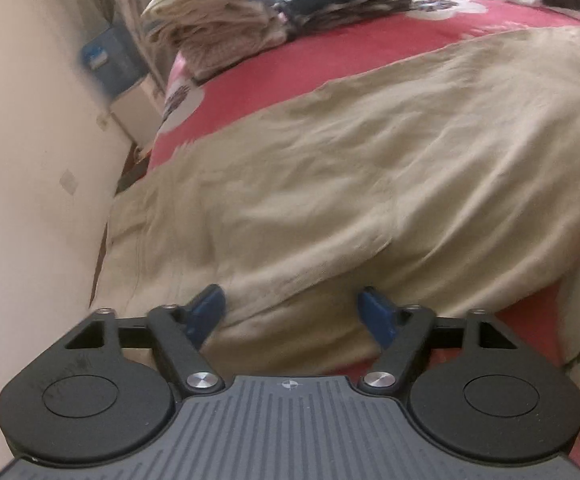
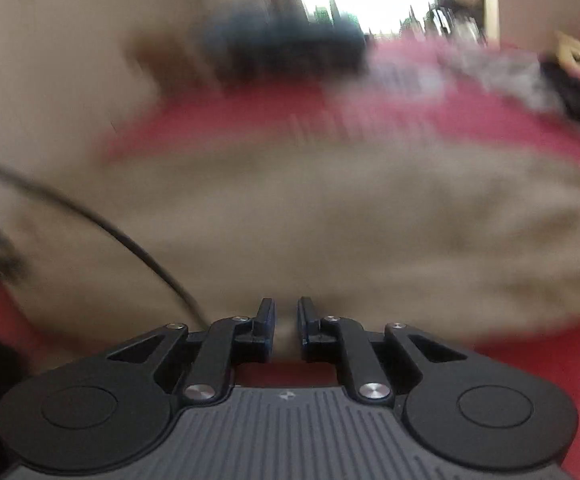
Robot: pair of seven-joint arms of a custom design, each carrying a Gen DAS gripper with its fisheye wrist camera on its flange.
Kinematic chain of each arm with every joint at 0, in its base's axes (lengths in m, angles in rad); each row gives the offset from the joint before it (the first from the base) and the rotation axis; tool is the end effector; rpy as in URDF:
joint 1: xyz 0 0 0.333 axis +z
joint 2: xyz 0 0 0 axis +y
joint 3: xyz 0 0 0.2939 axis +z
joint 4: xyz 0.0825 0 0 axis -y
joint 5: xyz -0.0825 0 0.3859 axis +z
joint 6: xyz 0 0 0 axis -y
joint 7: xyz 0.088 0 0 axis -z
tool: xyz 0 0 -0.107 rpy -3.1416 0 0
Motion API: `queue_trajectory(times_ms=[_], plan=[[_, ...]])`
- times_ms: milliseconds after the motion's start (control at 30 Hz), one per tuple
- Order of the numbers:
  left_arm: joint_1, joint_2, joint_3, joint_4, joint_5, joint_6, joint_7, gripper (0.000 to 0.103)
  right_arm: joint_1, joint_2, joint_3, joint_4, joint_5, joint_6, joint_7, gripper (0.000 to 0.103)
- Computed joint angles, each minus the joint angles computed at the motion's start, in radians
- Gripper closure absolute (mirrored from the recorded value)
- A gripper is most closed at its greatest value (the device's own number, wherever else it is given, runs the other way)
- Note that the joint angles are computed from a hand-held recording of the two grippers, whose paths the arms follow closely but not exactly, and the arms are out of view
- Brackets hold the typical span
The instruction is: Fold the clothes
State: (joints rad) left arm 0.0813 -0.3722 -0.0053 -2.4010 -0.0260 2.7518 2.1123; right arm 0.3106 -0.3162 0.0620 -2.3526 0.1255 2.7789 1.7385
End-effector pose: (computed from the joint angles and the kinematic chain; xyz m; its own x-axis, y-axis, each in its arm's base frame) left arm 0.4879 0.0380 0.5181 -0.3092 -0.8946 -0.3226 -0.6843 0.4449 -0.5778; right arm 0.4726 0.1809 0.5186 0.1818 -0.9621 -0.2034 -0.7630 -0.0075 -0.6464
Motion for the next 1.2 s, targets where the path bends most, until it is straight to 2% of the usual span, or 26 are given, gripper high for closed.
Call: queue_trajectory(times_ms=[67,133,200,267,367,467,533,600,733,867,1033,1100,1133,1200], plan=[[0.004,-0.010,-0.001,0.010,0.000,-0.007,-0.012,0.025,-0.019,-0.007,0.013,0.015,-0.013,-0.033,0.053,0.092],[0.003,-0.025,0.003,0.007,0.008,0.004,0.005,0.025,-0.038,-0.046,0.028,-0.006,-0.034,-0.014,0.110,0.088],[-0.007,-0.028,0.014,0.022,-0.001,-0.002,0.024,0.025,-0.057,-0.088,0.042,-0.043,-0.055,-0.005,0.168,0.080],[-0.020,-0.031,0.027,0.036,-0.024,-0.004,0.044,0.025,-0.112,-0.106,0.074,-0.046,-0.105,-0.077,0.287,0.080],[-0.049,-0.028,0.046,0.057,-0.090,0.009,0.054,0.025,-0.162,-0.191,0.066,-0.142,-0.087,0.024,0.473,0.077],[-0.071,0.029,0.049,0.118,-0.173,-0.019,0.015,0.025,-0.282,-0.254,0.101,-0.221,-0.079,0.179,0.709,0.063],[-0.086,0.076,0.041,0.158,-0.225,-0.030,-0.004,0.026,-0.349,-0.236,0.115,-0.245,-0.055,0.259,0.845,0.062],[-0.087,0.115,0.019,0.178,-0.242,-0.017,-0.026,0.026,-0.368,-0.238,0.094,-0.276,-0.005,0.272,0.951,0.061],[-0.080,0.167,-0.025,0.200,-0.213,0.005,-0.069,0.026,-0.436,-0.202,0.108,-0.305,0.020,0.279,1.131,0.061],[-0.084,0.190,-0.047,0.206,-0.177,0.029,-0.068,0.026,-0.416,-0.111,0.069,-0.330,0.064,0.452,1.215,0.063],[-0.076,0.220,-0.073,0.217,-0.090,0.060,-0.108,0.026,-0.510,0.021,0.140,-0.259,0.096,0.567,1.191,0.064],[-0.074,0.236,-0.080,0.231,-0.063,0.064,-0.139,0.026,-0.518,0.078,0.144,-0.228,0.110,0.616,1.157,0.064],[-0.075,0.245,-0.082,0.239,-0.056,0.066,-0.151,0.026,-0.512,0.099,0.136,-0.220,0.118,0.640,1.145,0.064],[-0.076,0.265,-0.090,0.261,-0.033,0.071,-0.186,0.026,-0.449,0.132,0.053,-0.215,0.083,0.694,1.150,0.065]])
